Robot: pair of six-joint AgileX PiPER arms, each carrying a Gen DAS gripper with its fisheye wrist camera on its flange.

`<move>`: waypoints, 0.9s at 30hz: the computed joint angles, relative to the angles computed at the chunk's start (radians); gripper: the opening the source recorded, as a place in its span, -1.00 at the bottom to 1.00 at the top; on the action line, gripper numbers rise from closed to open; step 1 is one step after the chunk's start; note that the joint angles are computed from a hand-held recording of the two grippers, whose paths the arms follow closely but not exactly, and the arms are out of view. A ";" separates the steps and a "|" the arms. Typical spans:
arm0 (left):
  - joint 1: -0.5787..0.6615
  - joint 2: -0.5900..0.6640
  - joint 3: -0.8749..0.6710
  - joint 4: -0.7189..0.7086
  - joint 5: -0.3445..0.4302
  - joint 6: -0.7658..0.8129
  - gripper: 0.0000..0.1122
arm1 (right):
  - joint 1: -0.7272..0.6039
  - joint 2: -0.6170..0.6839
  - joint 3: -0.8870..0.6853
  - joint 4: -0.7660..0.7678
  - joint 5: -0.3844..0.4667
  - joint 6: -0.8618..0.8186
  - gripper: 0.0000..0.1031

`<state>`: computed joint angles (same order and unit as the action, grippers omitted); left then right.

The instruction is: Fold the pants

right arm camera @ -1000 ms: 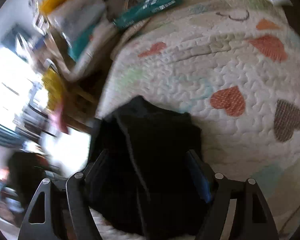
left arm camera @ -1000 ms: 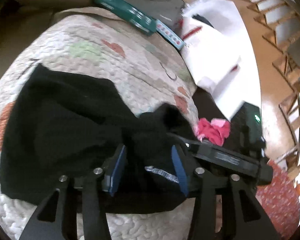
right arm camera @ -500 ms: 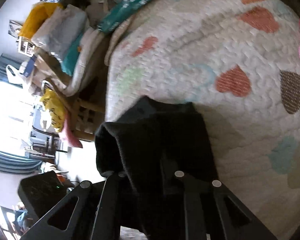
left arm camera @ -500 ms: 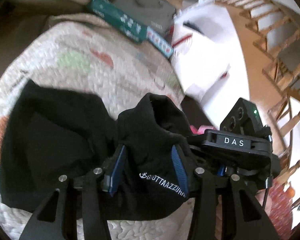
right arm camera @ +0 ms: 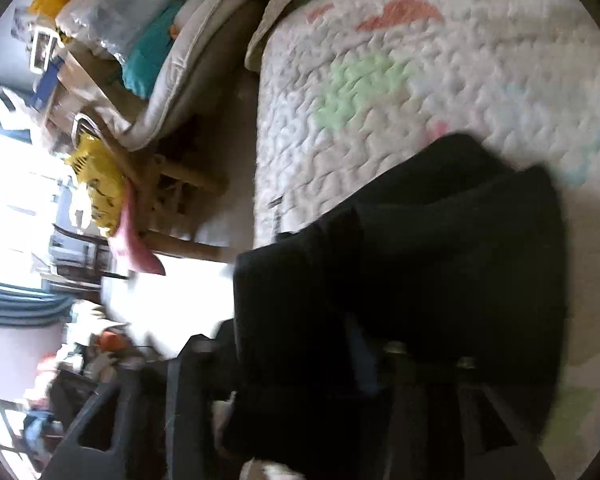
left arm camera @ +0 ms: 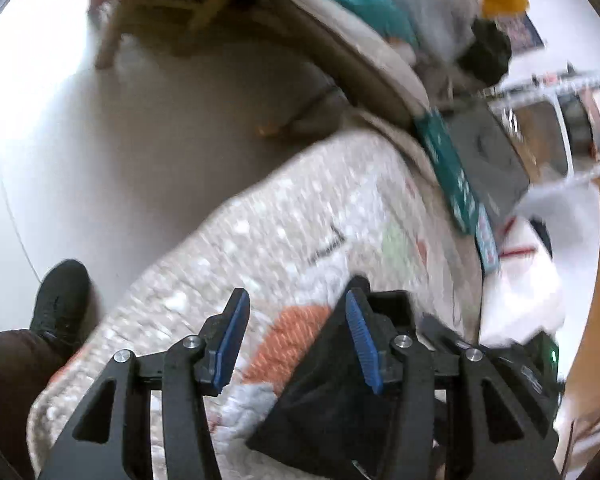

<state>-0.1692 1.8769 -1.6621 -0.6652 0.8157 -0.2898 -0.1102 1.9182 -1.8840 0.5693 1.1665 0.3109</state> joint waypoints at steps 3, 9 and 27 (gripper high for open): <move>-0.003 -0.046 0.024 0.038 -0.049 -0.014 -0.11 | -0.046 -0.038 0.024 0.111 -0.011 -0.089 0.38; -0.117 -0.068 -0.007 0.093 -0.083 0.077 -0.09 | -0.107 -0.151 0.014 -0.024 0.026 -0.158 0.38; -0.074 0.223 -0.202 -0.093 0.112 0.044 0.29 | -0.177 -0.280 0.444 -0.119 -0.136 -0.292 0.39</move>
<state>-0.2433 2.0996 -1.8637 -0.7578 0.9275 -0.2454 -0.2874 1.6384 -1.4404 0.4501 1.0303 0.0191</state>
